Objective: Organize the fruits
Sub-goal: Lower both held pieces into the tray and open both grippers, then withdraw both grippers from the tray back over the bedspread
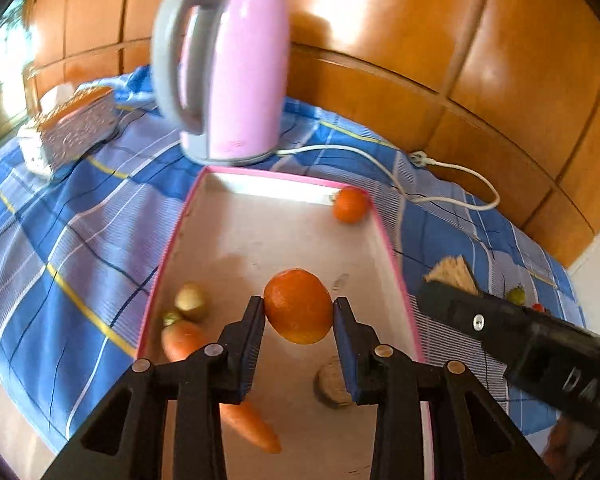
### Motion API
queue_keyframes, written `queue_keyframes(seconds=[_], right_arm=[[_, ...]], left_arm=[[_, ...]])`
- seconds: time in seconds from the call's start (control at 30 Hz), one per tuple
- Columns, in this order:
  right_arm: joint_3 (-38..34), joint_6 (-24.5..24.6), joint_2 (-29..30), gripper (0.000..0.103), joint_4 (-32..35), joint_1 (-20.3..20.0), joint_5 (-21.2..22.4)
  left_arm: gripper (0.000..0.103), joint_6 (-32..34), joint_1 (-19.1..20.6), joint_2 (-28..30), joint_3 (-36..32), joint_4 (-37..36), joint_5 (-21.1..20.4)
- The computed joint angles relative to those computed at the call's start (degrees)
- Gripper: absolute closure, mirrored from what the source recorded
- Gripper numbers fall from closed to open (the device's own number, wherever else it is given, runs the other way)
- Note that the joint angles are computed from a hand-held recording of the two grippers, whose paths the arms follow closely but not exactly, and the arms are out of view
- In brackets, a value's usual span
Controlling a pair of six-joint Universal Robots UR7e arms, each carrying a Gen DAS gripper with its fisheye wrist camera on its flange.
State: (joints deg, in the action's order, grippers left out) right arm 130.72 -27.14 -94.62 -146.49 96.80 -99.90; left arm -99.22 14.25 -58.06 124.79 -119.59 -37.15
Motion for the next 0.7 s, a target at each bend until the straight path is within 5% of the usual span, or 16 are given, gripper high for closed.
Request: queue_keyframes(seconds=[0.3, 0.7], right_arm=[[1.32, 2.02, 1.03, 0.068, -1.36, 1.34, -0.30], [7.00, -0.71, -6.87, 0.067, -5.17, -2.34, -3.81]], left_arm=[[0.066, -5.73, -0.93, -0.86, 0.76, 3.98, -0.78], [0.061, -9.65, -2.93, 1.67, -1.11, 7.37, -2.24]])
